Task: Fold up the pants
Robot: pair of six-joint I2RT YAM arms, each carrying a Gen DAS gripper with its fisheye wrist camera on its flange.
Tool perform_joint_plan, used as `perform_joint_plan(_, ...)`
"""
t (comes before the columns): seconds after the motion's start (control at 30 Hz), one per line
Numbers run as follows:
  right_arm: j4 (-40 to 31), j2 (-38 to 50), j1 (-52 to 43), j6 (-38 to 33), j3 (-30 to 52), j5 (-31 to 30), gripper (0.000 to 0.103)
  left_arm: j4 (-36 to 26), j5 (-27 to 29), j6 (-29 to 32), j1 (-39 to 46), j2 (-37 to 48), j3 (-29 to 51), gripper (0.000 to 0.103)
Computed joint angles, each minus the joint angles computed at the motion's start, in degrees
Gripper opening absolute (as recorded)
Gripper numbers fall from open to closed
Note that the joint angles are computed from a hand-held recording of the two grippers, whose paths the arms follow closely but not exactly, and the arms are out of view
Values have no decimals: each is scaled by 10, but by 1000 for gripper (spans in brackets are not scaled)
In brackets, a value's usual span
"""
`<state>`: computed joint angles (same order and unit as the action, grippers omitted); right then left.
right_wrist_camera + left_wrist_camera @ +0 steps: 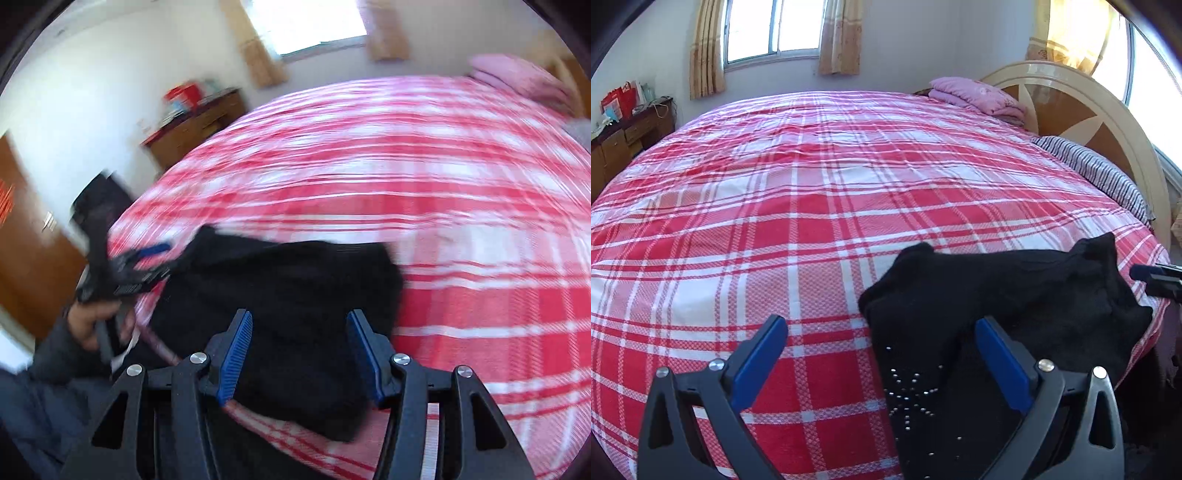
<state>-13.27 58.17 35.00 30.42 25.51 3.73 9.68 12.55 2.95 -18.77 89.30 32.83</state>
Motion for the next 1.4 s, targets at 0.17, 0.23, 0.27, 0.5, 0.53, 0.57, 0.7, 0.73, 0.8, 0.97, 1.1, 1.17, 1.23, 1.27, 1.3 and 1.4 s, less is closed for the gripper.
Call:
perform_joint_plan(0.17, 19, 26, -109, 26, -35, -91, 55, 0, 36, -10, -3, 28, 5, 103)
perform_joint_plan(0.23, 52, 46, -122, 22, -47, -117, 55, 2, 47, -13, -6, 36, 5, 103)
perform_joint_plan(0.27, 57, 50, -119, 23, -47, -114, 55, 5, 44, -14, -11, 39, 4, 103)
perform_joint_plan(0.5, 97, 123, -30, 41, -25, -7, 56, 42, 9, -16, -39, 43, -13, 103)
perform_joint_plan(0.53, 97, 131, -14, 41, -19, 14, 56, 49, 0, -15, -46, 42, -17, 103)
perform_joint_plan(0.57, 101, 130, -12, 41, -21, 18, 55, 50, 2, -13, -46, 42, -17, 103)
perform_joint_plan(0.7, 155, 119, -45, 37, -49, -32, 43, 45, 24, -7, -41, 39, -17, 92)
perform_joint_plan(0.73, 167, 115, -51, 41, -57, -43, 40, 43, 28, -4, -41, 38, -17, 89)
perform_joint_plan(0.8, 190, 113, -64, 42, -67, -64, 37, 40, 37, -1, -41, 35, -17, 82)
perform_joint_plan(0.97, 200, 91, -66, 43, -82, -72, 29, 36, 51, -3, -32, 31, -17, 64)
perform_joint_plan(1.1, 179, 71, -40, 37, -73, -42, 27, 25, 65, -3, -29, 21, -15, 41)
perform_joint_plan(1.17, 165, 60, -30, 38, -64, -36, 27, 18, 68, -3, -25, 14, -14, 30)
perform_joint_plan(1.23, 144, 54, -18, 33, -47, -26, 26, 3, 85, -6, -14, 9, -6, 25)
perform_joint_plan(1.27, 134, 52, -14, 29, -36, -24, 26, -4, 93, -9, -9, 7, -3, 21)
perform_joint_plan(1.3, 127, 51, -12, 25, -28, -23, 26, -11, 103, -10, -1, 5, 1, 18)
perform_joint_plan(1.4, 106, 66, -2, 7, 13, -16, 26, -30, 127, -13, 20, -2, 13, 15)
